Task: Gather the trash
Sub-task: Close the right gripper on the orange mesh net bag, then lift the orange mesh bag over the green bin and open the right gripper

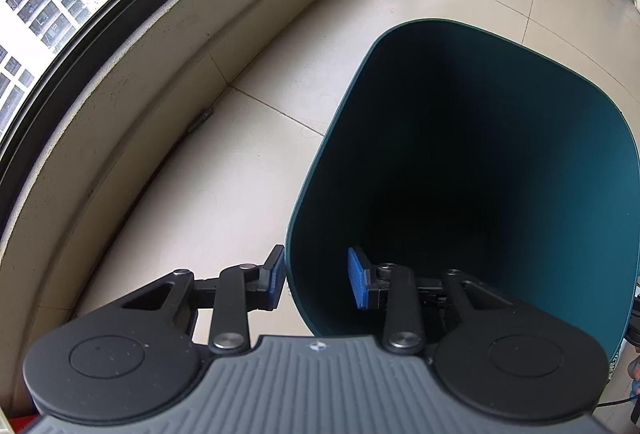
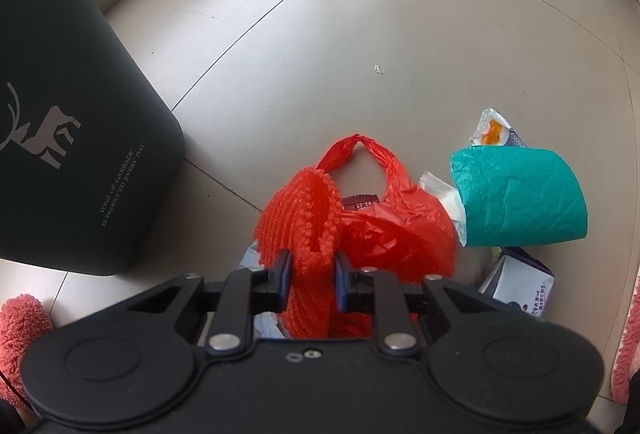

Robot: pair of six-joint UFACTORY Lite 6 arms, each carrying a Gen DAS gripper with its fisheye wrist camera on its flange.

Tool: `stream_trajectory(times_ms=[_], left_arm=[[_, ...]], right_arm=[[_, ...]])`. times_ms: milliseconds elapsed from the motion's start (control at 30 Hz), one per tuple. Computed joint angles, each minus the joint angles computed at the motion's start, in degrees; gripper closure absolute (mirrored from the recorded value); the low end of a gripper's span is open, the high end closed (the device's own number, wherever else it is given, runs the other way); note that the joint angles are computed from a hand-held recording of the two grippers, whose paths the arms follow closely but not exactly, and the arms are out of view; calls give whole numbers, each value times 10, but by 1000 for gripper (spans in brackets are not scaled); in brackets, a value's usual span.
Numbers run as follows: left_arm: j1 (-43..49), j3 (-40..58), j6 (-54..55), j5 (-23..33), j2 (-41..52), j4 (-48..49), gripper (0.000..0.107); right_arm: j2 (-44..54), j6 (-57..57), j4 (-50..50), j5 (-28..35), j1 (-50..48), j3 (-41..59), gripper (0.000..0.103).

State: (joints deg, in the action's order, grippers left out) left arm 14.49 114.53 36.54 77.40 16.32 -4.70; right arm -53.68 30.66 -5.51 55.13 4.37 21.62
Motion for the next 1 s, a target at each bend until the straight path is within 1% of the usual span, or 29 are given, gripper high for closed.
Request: stream_trajectory(times_ms=[33, 100, 167, 267, 367, 400, 467, 500, 533, 567, 600, 633, 700, 767, 800, 900, 933, 1000], left_arm=[[-2, -9, 0, -6, -7, 4, 77], [-7, -24, 0, -18, -18, 15, 82], [-5, -30, 1, -25, -21, 21, 86], [-8, -31, -3, -30, -22, 29, 93], [1, -41, 10, -42, -25, 25, 97], [2, -39, 11, -35, -26, 23, 97], [8, 10, 11, 3, 2, 14, 97], [9, 34, 9, -2, 28, 12, 97], [5, 44, 12, 17, 31, 14, 97], [1, 31, 14, 13, 20, 17, 97], [-1, 21, 17, 8, 14, 20, 97], [-3, 15, 18, 7, 9, 23, 97], [-5, 19, 15, 8, 12, 26, 97], [-3, 43, 9, 22, 27, 22, 97], [-2, 56, 6, 28, 37, 20, 97], [-1, 74, -1, 35, 46, 17, 97], [7, 88, 5, 45, 53, 12, 97], [11, 84, 7, 39, 55, 12, 97]], right_arm=[[-3, 2, 1, 2, 1, 2, 90], [-11, 17, -5, 16, 12, 11, 92], [-25, 30, -7, 43, 28, 33, 92], [-22, 109, -47, 106, 111, 103, 92], [10, 212, -102, 185, 226, 216, 92], [38, 266, -130, 227, 286, 276, 92], [95, 350, -184, 302, 402, 396, 92], [126, 380, -216, 336, 462, 456, 92], [157, 396, -252, 356, 516, 516, 92], [196, 404, -272, 380, 547, 576, 92], [235, 390, -279, 391, 553, 636, 92], [276, 361, -281, 379, 545, 696, 92], [363, 295, -248, 378, 504, 816, 92], [459, 224, -216, 376, 464, 930, 92], [492, 201, -209, 371, 452, 960, 92], [556, 154, -175, 325, 408, 988, 92], [573, 148, -164, 312, 396, 990, 92], [606, 143, -144, 281, 382, 981, 92]])
